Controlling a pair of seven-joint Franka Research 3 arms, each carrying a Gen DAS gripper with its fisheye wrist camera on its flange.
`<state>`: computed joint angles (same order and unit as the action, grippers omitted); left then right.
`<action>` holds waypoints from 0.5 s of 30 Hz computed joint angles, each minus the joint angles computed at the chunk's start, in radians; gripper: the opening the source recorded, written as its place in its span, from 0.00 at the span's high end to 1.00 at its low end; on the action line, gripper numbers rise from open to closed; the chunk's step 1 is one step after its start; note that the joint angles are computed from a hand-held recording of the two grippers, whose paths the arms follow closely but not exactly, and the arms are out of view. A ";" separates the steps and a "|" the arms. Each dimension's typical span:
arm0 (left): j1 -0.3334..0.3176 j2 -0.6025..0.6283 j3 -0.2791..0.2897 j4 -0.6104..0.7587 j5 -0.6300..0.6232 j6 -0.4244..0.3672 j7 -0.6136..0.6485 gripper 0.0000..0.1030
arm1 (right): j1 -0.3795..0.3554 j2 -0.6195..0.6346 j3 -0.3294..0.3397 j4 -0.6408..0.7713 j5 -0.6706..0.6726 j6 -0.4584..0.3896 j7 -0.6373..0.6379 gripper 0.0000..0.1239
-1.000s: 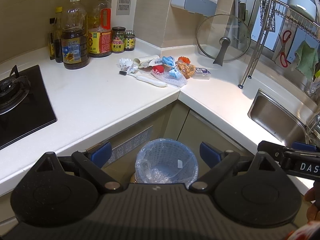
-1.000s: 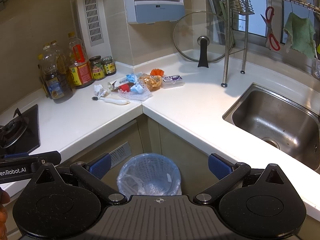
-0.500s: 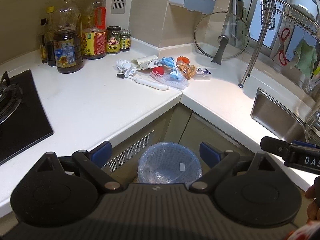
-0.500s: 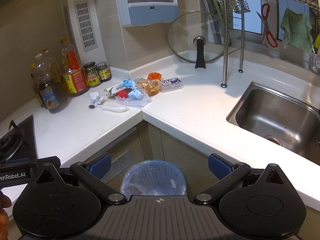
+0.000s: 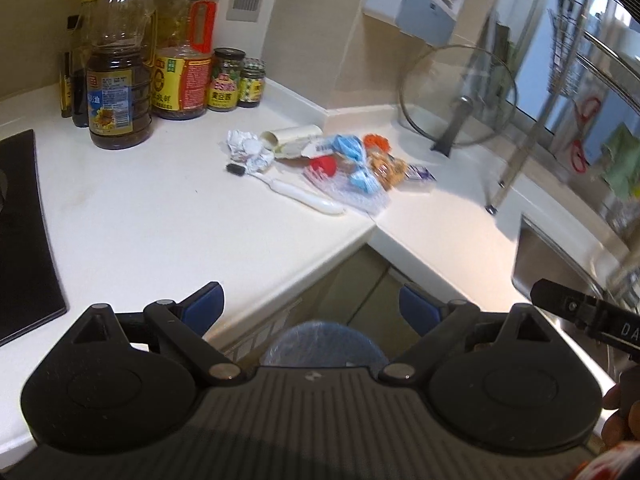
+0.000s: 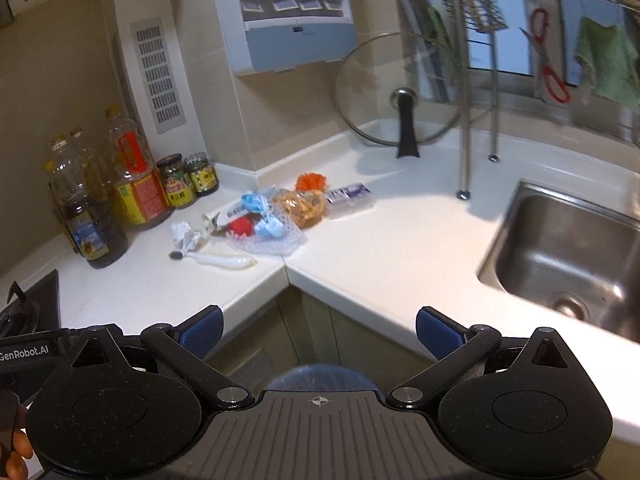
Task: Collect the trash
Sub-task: 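Close the right tool on the blue mask while the left tool nears the toothbrush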
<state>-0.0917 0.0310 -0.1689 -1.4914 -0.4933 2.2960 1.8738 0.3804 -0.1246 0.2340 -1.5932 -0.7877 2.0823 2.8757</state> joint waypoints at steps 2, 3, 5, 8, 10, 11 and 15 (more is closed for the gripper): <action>-0.014 0.053 -0.010 0.047 0.055 0.040 -0.079 0.09 | -0.025 0.016 -0.045 -0.015 0.022 0.115 -0.070 0.17; -0.021 0.081 -0.017 0.073 0.081 0.058 -0.119 0.09 | -0.038 0.028 -0.065 -0.018 0.038 0.175 -0.112 0.18; -0.040 0.135 -0.024 0.127 0.165 0.089 -0.235 0.10 | -0.063 0.070 -0.101 0.000 0.093 0.270 -0.217 0.18; -0.076 0.215 -0.027 0.221 0.303 0.109 -0.409 0.11 | -0.095 0.158 -0.152 0.057 0.249 0.398 -0.441 0.33; -0.110 0.266 -0.018 0.286 0.420 0.104 -0.520 0.14 | -0.111 0.220 -0.174 0.103 0.363 0.457 -0.592 0.35; -0.124 0.288 -0.014 0.311 0.465 0.107 -0.569 0.15 | -0.120 0.259 -0.183 0.134 0.423 0.489 -0.675 0.36; -0.166 0.374 -0.006 0.424 0.588 0.057 -0.718 0.16 | -0.142 0.420 -0.192 0.305 0.604 0.494 -0.915 0.46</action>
<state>-0.2572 0.4047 -0.1752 -1.0679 0.0946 2.3528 1.1555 0.2383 0.2954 0.0419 -1.2885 -0.1833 2.5760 1.9603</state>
